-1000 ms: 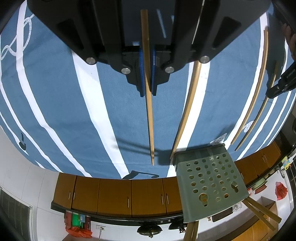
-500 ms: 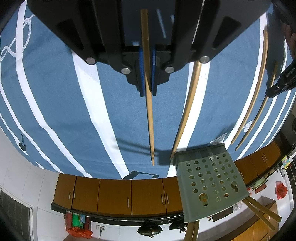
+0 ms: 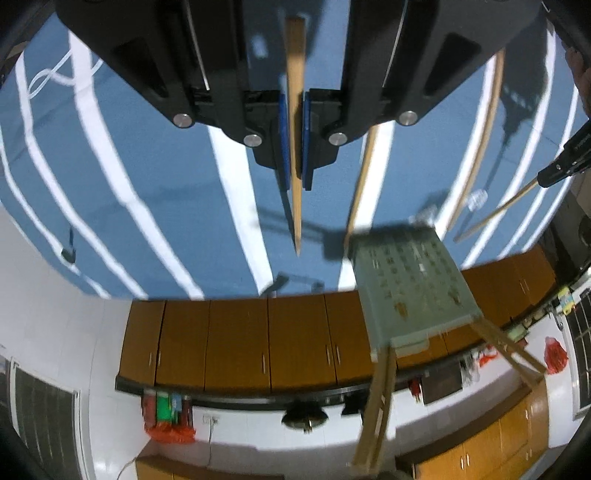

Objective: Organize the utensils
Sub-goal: 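Raise the left tool's chopstick upright over the holder while the right tool raises its own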

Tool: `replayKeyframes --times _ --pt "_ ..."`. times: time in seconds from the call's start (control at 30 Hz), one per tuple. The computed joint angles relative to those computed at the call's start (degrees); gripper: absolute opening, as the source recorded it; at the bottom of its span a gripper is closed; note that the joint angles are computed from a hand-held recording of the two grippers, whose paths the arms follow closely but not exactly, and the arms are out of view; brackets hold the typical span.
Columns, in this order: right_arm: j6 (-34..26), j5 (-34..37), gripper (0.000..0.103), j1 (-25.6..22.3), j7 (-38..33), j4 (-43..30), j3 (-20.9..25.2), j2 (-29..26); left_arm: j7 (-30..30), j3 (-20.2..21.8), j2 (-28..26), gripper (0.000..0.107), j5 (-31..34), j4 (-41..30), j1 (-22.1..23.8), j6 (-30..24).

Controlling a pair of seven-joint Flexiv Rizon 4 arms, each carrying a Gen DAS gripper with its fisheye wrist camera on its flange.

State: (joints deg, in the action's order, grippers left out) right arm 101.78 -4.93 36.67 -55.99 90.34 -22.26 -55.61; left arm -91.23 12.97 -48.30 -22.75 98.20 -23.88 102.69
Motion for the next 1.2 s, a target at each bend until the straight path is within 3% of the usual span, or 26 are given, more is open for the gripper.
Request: replayKeyframes --times 0.23,0.53,0.7,0.87,1.03,1.2 --pt "5.0 4.1 0.008 2.9 -2.2 1.0 -3.7 1.6 1.1 -2.4 2.9 0.007 -0.3 0.9 1.5 6.5" --pt "6.6 8.1 0.008 3.5 -5.8 -1.0 -4.3 2.1 6.5 -3.5 3.3 0.007 -4.1 -1.6 1.5 8.3" --pt "8.4 8.1 0.008 1.0 -8.2 -2.1 -0.6 4.1 8.4 -6.0 4.4 0.007 -4.0 -1.6 2.9 10.1" --pt "10.9 6.3 0.008 -3.8 -10.6 -4.4 6.3 6.4 9.6 -9.7 5.0 0.007 -2.7 -3.3 4.9 11.3" --pt "14.3 7.7 0.008 -4.5 -13.2 -8.6 8.1 6.3 10.3 -13.2 4.9 0.007 0.3 -6.6 6.4 14.2" --pt "14.5 11.1 0.008 -4.1 -14.7 -15.6 7.6 3.8 13.0 -12.9 2.4 0.007 -1.0 -13.3 5.1 16.7"
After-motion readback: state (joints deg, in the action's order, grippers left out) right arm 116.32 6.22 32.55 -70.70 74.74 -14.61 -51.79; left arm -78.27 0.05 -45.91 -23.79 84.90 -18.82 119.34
